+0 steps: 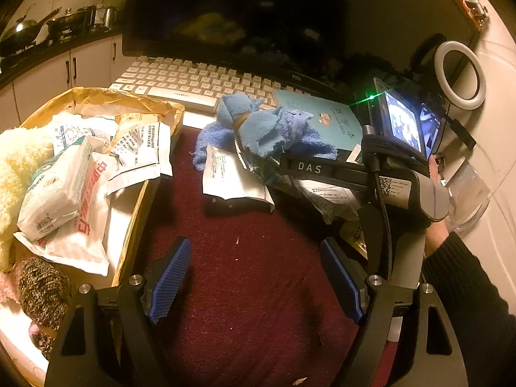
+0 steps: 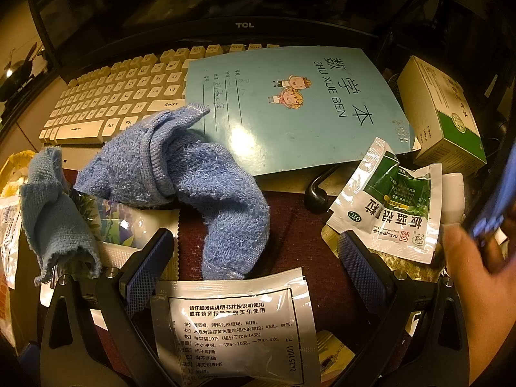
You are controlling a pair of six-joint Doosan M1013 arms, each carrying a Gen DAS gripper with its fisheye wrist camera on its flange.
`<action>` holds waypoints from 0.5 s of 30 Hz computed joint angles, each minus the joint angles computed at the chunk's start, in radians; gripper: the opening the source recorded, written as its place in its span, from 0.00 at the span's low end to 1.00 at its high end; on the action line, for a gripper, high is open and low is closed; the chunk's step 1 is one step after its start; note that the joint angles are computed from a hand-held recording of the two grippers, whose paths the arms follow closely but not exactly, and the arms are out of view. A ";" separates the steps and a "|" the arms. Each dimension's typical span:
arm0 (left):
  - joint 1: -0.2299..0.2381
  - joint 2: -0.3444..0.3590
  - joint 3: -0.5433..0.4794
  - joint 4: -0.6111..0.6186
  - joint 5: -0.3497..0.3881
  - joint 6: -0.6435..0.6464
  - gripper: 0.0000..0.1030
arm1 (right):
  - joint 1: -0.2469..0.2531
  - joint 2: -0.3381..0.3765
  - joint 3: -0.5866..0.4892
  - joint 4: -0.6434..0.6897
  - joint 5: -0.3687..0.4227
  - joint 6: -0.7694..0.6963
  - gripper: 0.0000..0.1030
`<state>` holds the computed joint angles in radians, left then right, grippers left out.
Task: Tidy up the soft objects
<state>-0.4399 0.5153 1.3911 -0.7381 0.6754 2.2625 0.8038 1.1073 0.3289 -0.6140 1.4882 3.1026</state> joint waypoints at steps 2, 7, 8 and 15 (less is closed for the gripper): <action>-0.001 0.000 0.000 0.002 -0.002 -0.003 0.80 | 0.000 -0.001 0.001 0.000 -0.001 0.000 0.99; -0.001 0.001 -0.001 0.006 -0.001 -0.002 0.80 | -0.001 -0.002 0.004 0.000 -0.002 0.001 0.99; 0.000 0.001 -0.001 0.004 -0.001 -0.001 0.80 | 0.000 -0.001 0.003 0.000 -0.002 0.001 0.99; 0.003 -0.001 0.003 -0.012 0.002 0.015 0.80 | -0.001 -0.003 0.006 0.000 -0.004 0.002 0.99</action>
<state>-0.4372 0.5146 1.3938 -0.7501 0.6777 2.2774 0.8032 1.1046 0.3348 -0.6138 1.4846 3.1042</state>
